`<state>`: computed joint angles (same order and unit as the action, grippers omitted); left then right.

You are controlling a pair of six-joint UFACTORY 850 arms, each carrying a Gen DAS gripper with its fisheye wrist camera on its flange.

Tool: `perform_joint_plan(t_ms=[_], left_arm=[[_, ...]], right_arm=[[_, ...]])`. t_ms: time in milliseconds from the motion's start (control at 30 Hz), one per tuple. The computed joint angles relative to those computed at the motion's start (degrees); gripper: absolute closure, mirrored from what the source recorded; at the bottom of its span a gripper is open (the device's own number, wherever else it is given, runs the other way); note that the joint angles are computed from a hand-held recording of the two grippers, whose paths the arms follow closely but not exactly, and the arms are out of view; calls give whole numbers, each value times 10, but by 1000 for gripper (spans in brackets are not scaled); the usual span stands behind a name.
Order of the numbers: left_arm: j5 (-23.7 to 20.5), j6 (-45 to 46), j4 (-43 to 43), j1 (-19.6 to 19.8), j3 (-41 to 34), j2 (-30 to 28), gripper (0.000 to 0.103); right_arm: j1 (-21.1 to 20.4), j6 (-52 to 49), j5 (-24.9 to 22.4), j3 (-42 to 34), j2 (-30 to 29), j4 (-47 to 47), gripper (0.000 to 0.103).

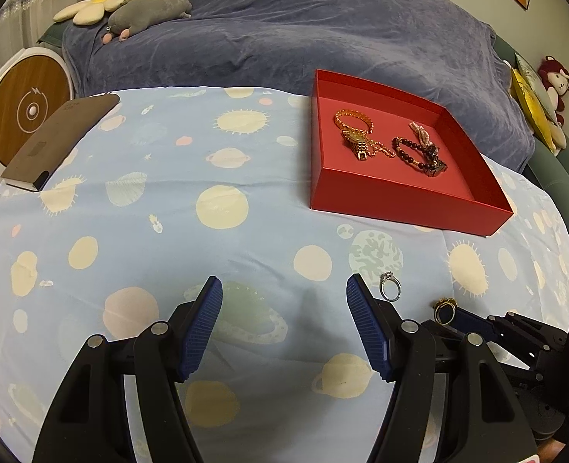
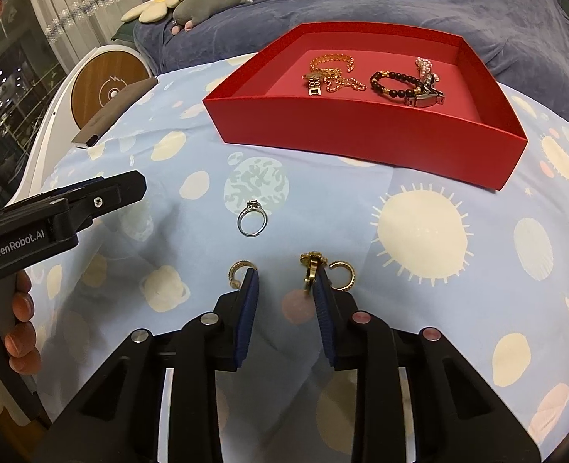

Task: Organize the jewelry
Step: 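Grasp a gold ring on the sheet with the right gripper, then grasp the silver stone ring with the left gripper while the right holds the gold ring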

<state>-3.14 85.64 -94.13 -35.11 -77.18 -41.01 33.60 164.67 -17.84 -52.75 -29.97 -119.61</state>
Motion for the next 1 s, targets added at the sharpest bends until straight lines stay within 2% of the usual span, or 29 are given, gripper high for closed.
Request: perform_joint_plan(t_ms=[167, 233, 333, 567, 800, 900, 1000], left_arm=[[-2, 3, -1, 0, -2, -2, 39], [-3, -9, 12, -1, -3, -4, 39], [-3, -18, 22, -4, -6, -7, 39], [-13, -153, 161, -16, -29, -28, 39], [-11, -87, 110, -37, -46, -46, 39], [-2, -120, 146, -45, -57, -57, 39], [6, -201, 231, -51, -69, -68, 39]], right_arm=[[-2, -3, -4, 1, -1, 4, 80], [-3, -6, -4, 1, -1, 11, 95], [-6, 26, -6, 10, 6, -11, 101], [-3, 63, -22, 34, 40, -37, 102], [-7, 81, -26, 54, 57, -45, 102], [-9, 89, -28, 59, 61, -49, 102], [-10, 93, -29, 63, 63, -51, 102]])
